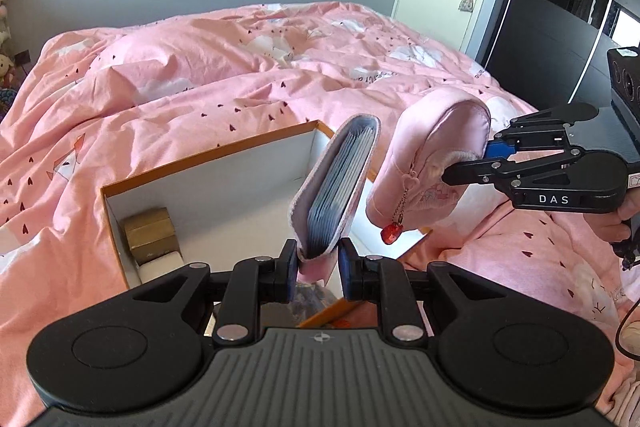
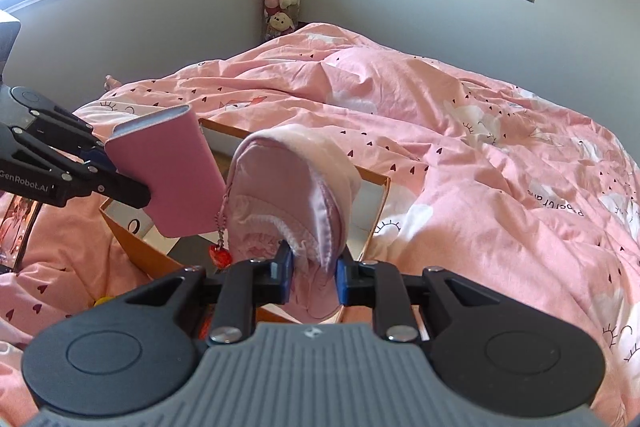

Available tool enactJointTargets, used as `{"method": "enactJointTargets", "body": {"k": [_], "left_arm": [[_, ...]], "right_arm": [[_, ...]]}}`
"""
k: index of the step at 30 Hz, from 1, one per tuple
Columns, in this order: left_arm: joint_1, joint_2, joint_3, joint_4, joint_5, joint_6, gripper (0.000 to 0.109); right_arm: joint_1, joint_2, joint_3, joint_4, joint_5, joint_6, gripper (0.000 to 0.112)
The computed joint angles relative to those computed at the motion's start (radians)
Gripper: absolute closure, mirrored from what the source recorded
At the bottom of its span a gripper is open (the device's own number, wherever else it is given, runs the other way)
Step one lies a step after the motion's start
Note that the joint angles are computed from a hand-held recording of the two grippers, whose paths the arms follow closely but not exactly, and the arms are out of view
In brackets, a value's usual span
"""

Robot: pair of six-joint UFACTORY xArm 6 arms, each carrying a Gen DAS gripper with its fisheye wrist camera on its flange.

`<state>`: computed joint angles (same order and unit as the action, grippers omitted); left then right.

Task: Organize objects
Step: 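Carry the pink wallet with the left tool while the right tool carries the backpack over the box, then lower the pink wallet into the orange box and open the left tool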

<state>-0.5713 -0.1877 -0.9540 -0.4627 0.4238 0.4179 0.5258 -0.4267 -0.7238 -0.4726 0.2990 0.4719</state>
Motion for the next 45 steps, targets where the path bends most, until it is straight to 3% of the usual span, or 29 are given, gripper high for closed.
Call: {"method": "enactJointTargets", "body": {"k": [4,14,17,20,27,32,38,45], "left_arm": [[0.063,0.128,-0.157,0.097,0.162,-0.063,0.085],[0.167,0.503,-0.584,0.102,0.552,-0.054,0.085],[0.191,0.595,-0.706,0.09,0.639,-0.059,0.085],[0.218,0.716,-0.882,0.059,0.802,-0.063,0.085],[0.25,0.969,-1.28,0.069,1.062,-0.146,0.084],[0.236,1.02,-1.369,0.141,1.105,-0.208,0.078],[0.198,0.921,-1.204,0.274,0.978,-0.209,0.078],[0.145,0.768,-0.932,0.372,0.748,-0.152,0.079]], "right_arm": [[-0.007,0.142,-0.119,0.112,0.004,-0.124,0.09],[-0.011,0.459,-0.405,0.249,0.116,-0.314,0.09],[-0.017,0.521,-0.465,0.279,0.144,-0.355,0.09],[-0.02,0.569,-0.515,0.333,0.17,-0.413,0.09],[-0.023,0.674,-0.63,0.403,0.223,-0.494,0.09],[-0.025,0.727,-0.689,0.427,0.253,-0.52,0.09],[-0.032,0.779,-0.751,0.457,0.304,-0.531,0.089],[-0.044,0.845,-0.836,0.536,0.383,-0.536,0.085]]}}
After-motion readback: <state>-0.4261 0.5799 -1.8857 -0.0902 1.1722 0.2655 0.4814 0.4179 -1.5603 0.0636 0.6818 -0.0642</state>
